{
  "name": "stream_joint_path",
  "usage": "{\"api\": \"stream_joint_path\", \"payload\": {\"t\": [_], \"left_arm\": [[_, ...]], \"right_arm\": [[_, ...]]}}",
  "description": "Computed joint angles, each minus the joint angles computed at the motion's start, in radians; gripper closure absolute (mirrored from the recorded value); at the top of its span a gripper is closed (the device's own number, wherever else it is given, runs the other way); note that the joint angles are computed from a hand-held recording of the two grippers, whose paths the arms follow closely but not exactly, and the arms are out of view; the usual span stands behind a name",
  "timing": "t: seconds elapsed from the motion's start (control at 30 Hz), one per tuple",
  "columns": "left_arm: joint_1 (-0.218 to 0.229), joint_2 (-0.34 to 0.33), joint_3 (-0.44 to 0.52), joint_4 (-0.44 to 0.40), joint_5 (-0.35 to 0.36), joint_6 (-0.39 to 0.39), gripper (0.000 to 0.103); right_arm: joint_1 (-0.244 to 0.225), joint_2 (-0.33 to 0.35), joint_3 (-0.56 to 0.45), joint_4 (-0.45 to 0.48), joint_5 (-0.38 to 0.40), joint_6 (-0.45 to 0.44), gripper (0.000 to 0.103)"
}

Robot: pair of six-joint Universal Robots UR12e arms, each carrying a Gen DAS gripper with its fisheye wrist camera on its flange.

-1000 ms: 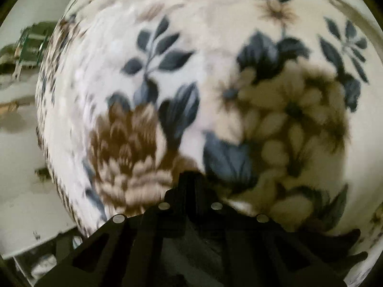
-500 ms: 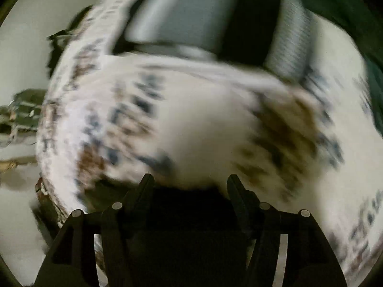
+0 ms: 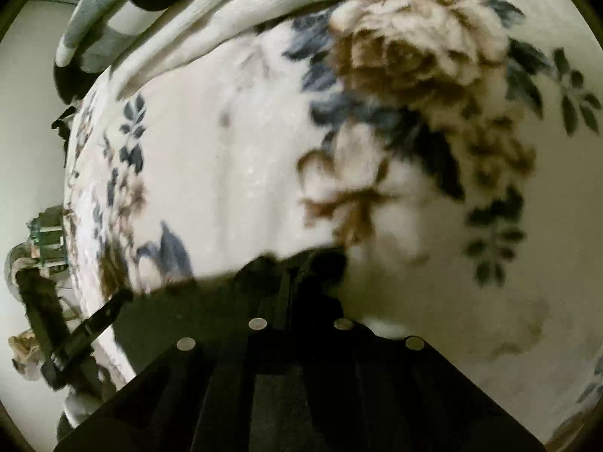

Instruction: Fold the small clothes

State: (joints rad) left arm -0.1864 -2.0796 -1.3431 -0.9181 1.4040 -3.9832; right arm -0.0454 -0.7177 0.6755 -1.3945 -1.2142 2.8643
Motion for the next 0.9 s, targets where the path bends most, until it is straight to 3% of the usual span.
{"api": "stream_joint_path", "payload": {"t": [0.07, 0.1, 0.17, 0.2, 0.3, 0.33, 0.43, 0.57, 0.63, 0.67, 0.73, 0.77, 0.83, 0.9], "left_arm": [[0.001, 0.003, 0.003, -0.008, -0.003, -0.014, 0.05], [0.002, 0.009, -0.001, -0.003, -0.007, -0.029, 0.05], [0.001, 0.028, -0.016, 0.02, 0.002, -0.05, 0.05], [-0.002, 0.046, -0.034, 0.04, 0.01, -0.063, 0.052], [-0.008, 0.092, -0.09, 0.096, 0.005, -0.105, 0.051], [-0.009, 0.102, -0.101, 0.101, -0.004, -0.117, 0.046], [-0.015, 0.113, -0.115, 0.101, -0.023, -0.127, 0.042], [-0.038, 0.04, -0.002, -0.033, 0.053, -0.056, 0.042], [-0.041, -0.001, 0.055, -0.092, 0.104, -0.037, 0.039], [-0.038, -0.029, 0.096, -0.148, 0.139, -0.04, 0.039], [-0.027, -0.058, 0.131, -0.202, 0.142, -0.055, 0.039], [-0.022, -0.063, 0.136, -0.209, 0.134, -0.062, 0.039], [-0.018, -0.064, 0.144, -0.211, 0.128, -0.067, 0.039], [-0.016, -0.043, 0.125, -0.19, 0.115, -0.054, 0.039]], "right_arm": [[-0.002, 0.004, -0.026, 0.028, -0.008, -0.037, 0.091], [-0.01, 0.005, -0.044, 0.068, -0.002, -0.05, 0.075], [-0.033, -0.019, -0.037, 0.092, -0.008, -0.05, 0.051], [-0.048, -0.051, 0.008, 0.061, -0.004, -0.045, 0.048], [-0.097, -0.107, 0.079, 0.062, 0.012, -0.043, 0.047], [-0.11, -0.122, 0.102, 0.056, 0.017, -0.04, 0.047], [-0.114, -0.14, 0.138, 0.027, 0.016, -0.081, 0.047], [-0.066, -0.115, 0.105, 0.028, 0.012, -0.191, 0.047], [-0.026, -0.077, 0.052, 0.088, 0.02, -0.273, 0.048], [-0.007, -0.067, 0.044, 0.073, -0.009, -0.287, 0.048], [0.035, -0.055, 0.06, -0.039, -0.115, -0.271, 0.048], [0.043, -0.04, 0.046, -0.054, -0.13, -0.251, 0.047], [0.044, 0.003, -0.026, -0.013, -0.118, -0.193, 0.047], [0.036, -0.005, -0.024, -0.041, -0.113, -0.164, 0.048]]}}
